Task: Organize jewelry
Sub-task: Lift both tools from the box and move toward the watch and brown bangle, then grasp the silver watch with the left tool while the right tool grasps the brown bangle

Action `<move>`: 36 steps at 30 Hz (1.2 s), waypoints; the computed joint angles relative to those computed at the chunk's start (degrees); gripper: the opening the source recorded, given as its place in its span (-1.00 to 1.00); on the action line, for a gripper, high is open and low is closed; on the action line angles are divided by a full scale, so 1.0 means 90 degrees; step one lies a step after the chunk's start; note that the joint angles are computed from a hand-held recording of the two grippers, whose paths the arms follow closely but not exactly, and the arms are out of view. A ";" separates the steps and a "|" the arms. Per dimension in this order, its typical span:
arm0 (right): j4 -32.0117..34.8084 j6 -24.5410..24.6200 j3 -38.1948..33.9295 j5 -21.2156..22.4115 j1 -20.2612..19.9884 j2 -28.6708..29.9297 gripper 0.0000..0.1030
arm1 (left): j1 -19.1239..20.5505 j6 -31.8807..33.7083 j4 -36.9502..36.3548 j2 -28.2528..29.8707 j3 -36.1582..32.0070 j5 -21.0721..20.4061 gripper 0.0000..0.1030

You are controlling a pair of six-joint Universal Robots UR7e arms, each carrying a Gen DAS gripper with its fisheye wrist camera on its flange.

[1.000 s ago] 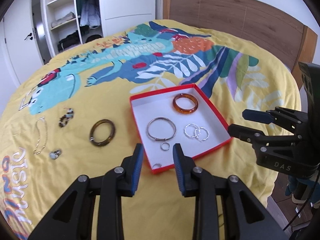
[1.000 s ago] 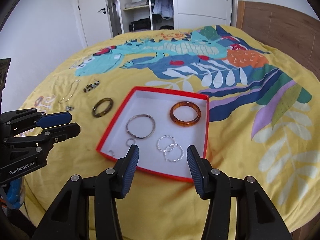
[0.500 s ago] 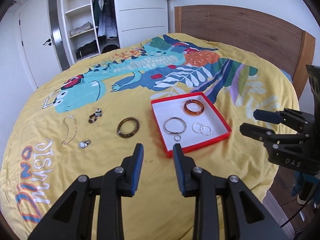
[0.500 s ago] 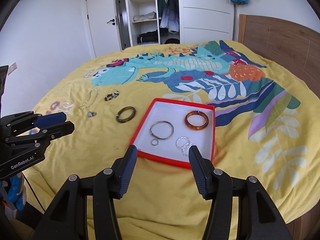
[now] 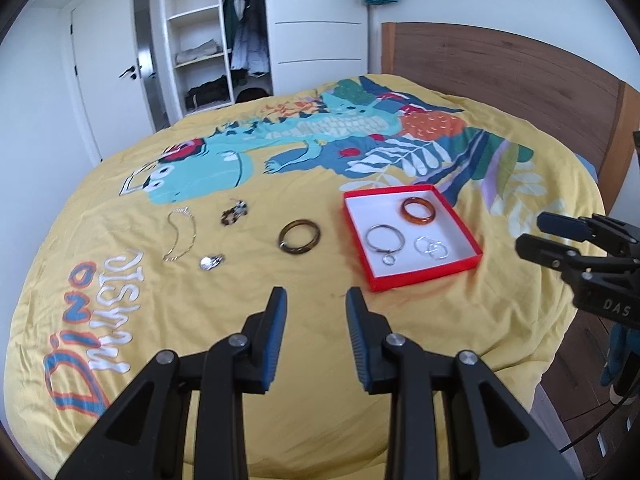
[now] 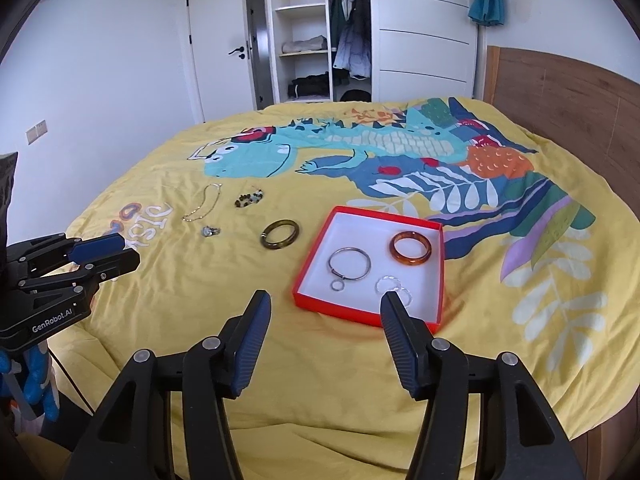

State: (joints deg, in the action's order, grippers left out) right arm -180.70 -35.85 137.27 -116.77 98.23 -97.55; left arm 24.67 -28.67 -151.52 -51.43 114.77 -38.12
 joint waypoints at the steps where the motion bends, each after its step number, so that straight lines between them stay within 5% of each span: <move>1: 0.0009 0.0012 -0.0007 -0.0012 0.0030 0.0025 0.10 | 0.0022 -0.0038 0.0034 -0.0050 0.0044 0.0017 -0.44; 21: 0.0288 -0.0092 -0.0821 -0.0171 0.0262 0.1491 0.12 | 0.1337 -0.0437 0.0731 -0.1004 0.0352 0.0299 -0.38; 28: 0.0535 -0.0253 -0.1459 -0.0041 0.0136 0.2409 0.12 | 0.1967 0.0160 0.0090 -0.0566 0.0035 0.0175 -0.32; 36: 0.0913 -0.0462 -0.2450 0.0308 -0.0153 0.3560 0.12 | 0.2781 0.0965 -0.0884 0.0394 -0.0892 -0.0590 -0.32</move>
